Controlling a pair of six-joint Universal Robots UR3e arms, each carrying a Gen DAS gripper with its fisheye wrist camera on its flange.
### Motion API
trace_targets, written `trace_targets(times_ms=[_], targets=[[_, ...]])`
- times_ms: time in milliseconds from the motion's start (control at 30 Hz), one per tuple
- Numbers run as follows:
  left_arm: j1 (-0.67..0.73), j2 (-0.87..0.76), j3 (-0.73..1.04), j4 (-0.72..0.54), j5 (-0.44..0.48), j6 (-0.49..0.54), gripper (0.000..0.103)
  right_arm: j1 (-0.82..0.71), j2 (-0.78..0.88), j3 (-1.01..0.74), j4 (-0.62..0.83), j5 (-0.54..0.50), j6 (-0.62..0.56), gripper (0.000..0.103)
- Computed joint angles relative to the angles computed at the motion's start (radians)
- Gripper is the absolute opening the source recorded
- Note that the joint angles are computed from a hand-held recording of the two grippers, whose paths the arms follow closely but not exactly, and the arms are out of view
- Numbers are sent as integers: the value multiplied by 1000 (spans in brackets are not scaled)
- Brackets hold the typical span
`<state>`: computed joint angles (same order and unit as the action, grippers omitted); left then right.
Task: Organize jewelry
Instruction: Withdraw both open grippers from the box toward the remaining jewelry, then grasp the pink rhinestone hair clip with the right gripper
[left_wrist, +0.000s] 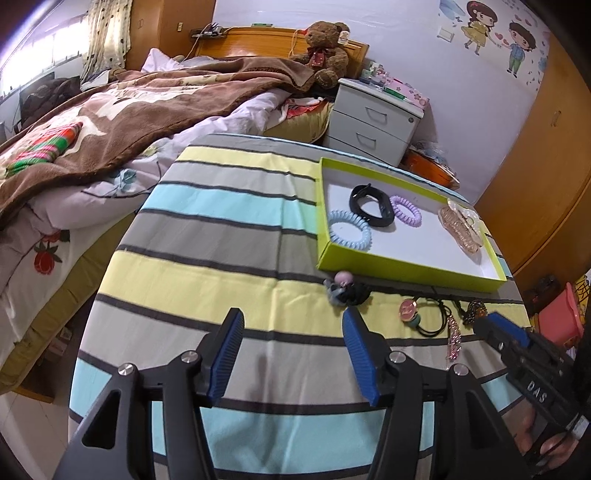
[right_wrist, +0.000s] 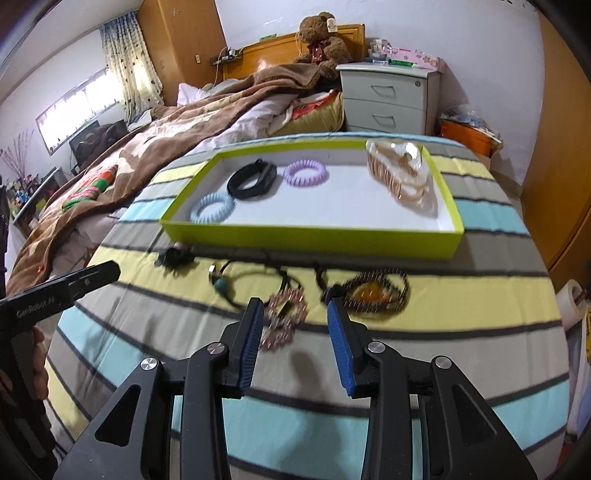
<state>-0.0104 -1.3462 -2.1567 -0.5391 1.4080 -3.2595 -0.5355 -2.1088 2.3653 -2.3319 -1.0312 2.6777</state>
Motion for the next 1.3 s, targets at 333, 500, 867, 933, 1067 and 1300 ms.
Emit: trace_targets(times_ms=[333, 500, 867, 933, 1067, 1300], targets=[[51, 42, -77, 2, -46, 31, 58, 177, 111, 14, -181, -157, 122, 56], [68, 46, -88, -4, -60, 39, 58, 242, 177, -11, -229, -228, 155, 56], [63, 18, -75, -6, -63, 37, 59, 272, 183, 7, -294, -306, 176, 34], [54, 4, -64, -6, -60, 35, 59, 248, 163, 11, -271, -284, 161, 29], [35, -27, -34, -12, -54, 28, 59, 221, 128, 25, -242, -254, 121, 21], [-8, -82, 30, -19, -21, 16, 59, 149, 52, 55, -171, -176, 30, 19]])
